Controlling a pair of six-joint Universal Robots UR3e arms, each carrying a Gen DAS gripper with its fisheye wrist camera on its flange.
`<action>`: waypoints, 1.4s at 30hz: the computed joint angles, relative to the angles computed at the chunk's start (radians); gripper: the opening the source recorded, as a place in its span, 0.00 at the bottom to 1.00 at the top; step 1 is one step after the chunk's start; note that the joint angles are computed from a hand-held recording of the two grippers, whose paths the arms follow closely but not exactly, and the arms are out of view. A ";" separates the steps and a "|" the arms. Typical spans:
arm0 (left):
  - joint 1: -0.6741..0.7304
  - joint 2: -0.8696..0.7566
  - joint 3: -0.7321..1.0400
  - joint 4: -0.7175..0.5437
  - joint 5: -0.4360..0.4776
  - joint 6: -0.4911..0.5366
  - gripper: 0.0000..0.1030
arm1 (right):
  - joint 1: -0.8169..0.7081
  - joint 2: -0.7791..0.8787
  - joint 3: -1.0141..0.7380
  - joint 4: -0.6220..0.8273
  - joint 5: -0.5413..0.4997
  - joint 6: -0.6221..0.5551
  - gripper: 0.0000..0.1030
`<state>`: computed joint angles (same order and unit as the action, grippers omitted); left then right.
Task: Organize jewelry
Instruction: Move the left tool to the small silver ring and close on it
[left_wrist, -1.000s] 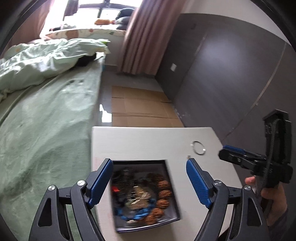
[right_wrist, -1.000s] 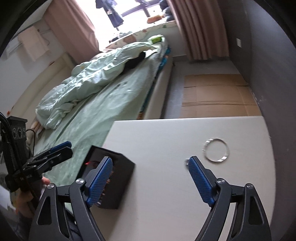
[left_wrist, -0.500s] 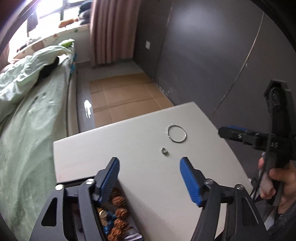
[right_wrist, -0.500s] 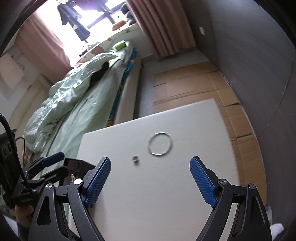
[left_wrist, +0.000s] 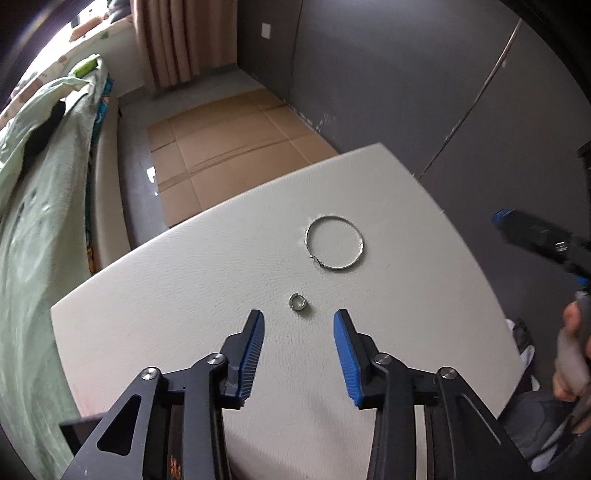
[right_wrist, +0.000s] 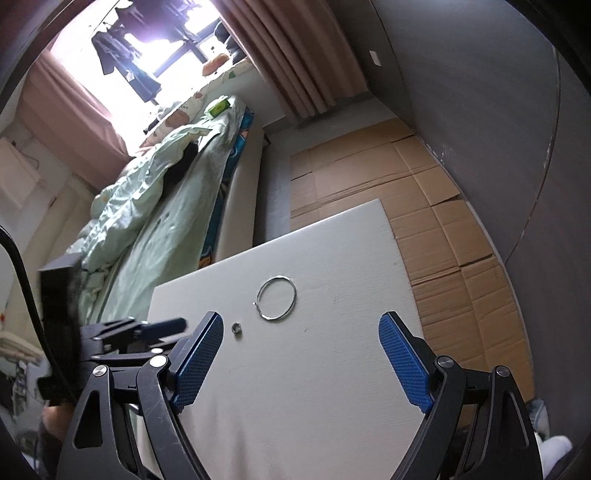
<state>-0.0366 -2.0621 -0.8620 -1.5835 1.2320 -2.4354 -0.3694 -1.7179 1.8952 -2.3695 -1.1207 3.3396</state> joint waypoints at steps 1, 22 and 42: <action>-0.008 -0.012 0.012 -0.002 0.010 -0.005 0.34 | -0.011 -0.007 0.007 -0.001 0.008 -0.002 0.85; -0.094 -0.073 -0.017 0.129 0.112 -0.064 0.13 | -0.026 0.035 -0.007 -0.008 0.039 -0.009 0.83; 0.150 0.112 -0.129 0.094 -0.109 0.002 0.13 | 0.225 0.346 -0.293 -0.015 -0.185 -0.031 0.69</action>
